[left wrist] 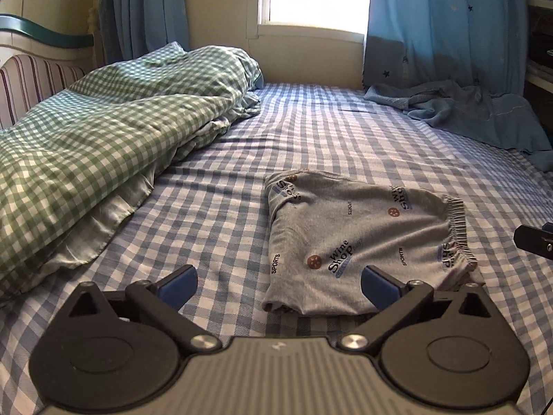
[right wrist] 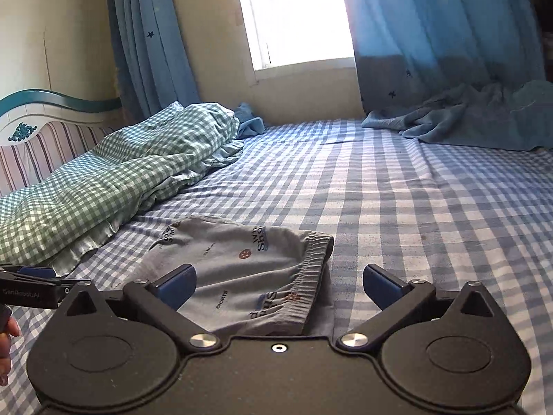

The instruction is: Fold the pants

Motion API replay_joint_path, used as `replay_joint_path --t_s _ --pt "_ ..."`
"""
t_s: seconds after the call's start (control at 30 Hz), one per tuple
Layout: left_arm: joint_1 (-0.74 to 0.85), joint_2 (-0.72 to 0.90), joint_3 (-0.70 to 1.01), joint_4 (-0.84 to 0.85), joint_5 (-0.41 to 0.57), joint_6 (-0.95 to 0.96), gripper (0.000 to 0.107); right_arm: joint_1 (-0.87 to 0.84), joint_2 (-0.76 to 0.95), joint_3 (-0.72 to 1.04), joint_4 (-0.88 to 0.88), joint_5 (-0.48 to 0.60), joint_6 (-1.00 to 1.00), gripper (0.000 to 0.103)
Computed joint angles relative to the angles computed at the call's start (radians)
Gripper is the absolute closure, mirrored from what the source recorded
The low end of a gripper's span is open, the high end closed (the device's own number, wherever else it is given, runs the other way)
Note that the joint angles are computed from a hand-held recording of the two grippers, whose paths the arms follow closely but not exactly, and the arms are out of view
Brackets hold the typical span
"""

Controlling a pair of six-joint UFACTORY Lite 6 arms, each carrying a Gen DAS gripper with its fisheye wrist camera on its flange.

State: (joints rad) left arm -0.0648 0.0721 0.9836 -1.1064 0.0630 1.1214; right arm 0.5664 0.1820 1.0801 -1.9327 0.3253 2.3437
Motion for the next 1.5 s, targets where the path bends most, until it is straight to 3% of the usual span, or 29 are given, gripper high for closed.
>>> replay_joint_path --t_s 0.1,0.27,0.33,0.47,0.83,1.5 --pt "0.06 -0.149 -0.12 -0.2 0.073 0.236 0.004 0.195 -0.098 -0.063 0.264 0.212 -0.16 0.001" --pt "0.204 -0.374 -0.289 -0.1 0.207 0.198 0.004 0.501 -0.118 -0.032 0.517 0.549 -0.219 0.001" --pt "0.251 -0.447 -0.341 -0.028 0.235 0.152 0.004 0.589 -0.106 -0.006 0.579 0.642 -0.214 0.001" --pt "0.363 -0.575 -0.452 -0.057 0.32 0.238 0.004 0.717 -0.078 0.017 0.63 0.743 -0.15 0.001" --pt "0.492 -0.734 -0.721 -0.326 0.378 0.673 0.004 0.82 -0.02 -0.115 0.582 0.665 0.08 0.001" --pt "0.598 -0.722 -0.778 -0.316 0.437 0.727 0.004 0.84 -0.004 -0.15 0.594 0.656 0.121 0.001"
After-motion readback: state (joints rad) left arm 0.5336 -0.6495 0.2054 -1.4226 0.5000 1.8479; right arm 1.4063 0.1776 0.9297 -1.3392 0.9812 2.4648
